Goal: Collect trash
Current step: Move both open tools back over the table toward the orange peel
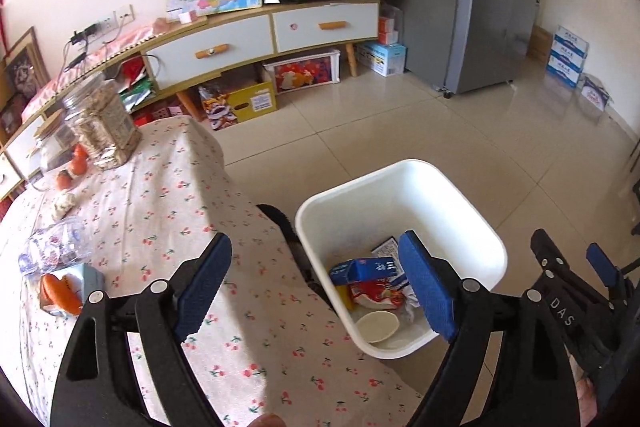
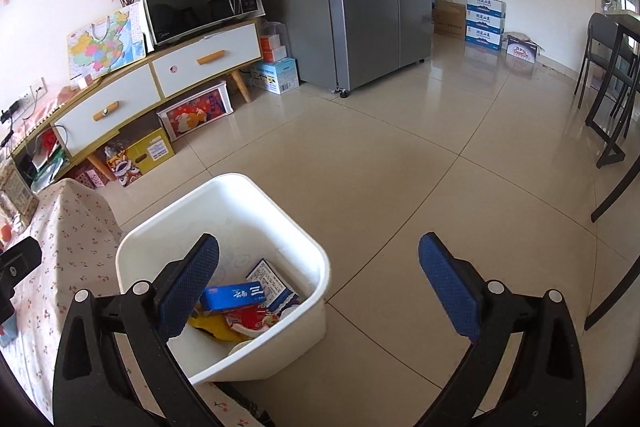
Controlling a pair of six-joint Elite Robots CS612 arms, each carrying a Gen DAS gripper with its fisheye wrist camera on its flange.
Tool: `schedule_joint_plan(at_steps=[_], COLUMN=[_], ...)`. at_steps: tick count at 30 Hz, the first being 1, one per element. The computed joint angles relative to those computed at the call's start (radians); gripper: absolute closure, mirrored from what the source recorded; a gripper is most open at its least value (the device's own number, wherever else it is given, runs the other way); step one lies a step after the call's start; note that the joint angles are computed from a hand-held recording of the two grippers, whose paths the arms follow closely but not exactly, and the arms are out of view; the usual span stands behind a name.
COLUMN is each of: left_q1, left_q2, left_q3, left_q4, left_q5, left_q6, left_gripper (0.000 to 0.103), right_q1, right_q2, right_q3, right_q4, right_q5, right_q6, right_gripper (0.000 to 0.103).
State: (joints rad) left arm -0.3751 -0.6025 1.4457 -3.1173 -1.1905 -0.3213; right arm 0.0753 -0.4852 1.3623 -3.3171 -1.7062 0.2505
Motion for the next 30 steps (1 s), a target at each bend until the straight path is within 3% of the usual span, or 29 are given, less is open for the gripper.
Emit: schedule_joint_plan(at_steps=[3, 9, 30], left_q1=[0.005, 0.024, 0.091], left_q2=[-0.019, -0.053, -0.138], left_q3=[0.044, 0.109, 0.298], left_q4=[-0.024, -0.046, -0.064], left_q5=[0.07, 0.139, 0.189], left_q6=[-0.022, -0.055, -0.252], left_gripper=[0.02, 0.02, 0.02], right_q1=[0.013, 0.042, 0.143], right_q2=[-0.004, -0.019, -0.032], right_q3=[0.001, 0.017, 0.017], right_q4=[-0.007, -0.027, -0.021], right_q5=[0.023, 0.064, 0.122], right_q6=[-0.017, -0.063, -0.213], right_gripper=[0.007, 0.007, 0.007])
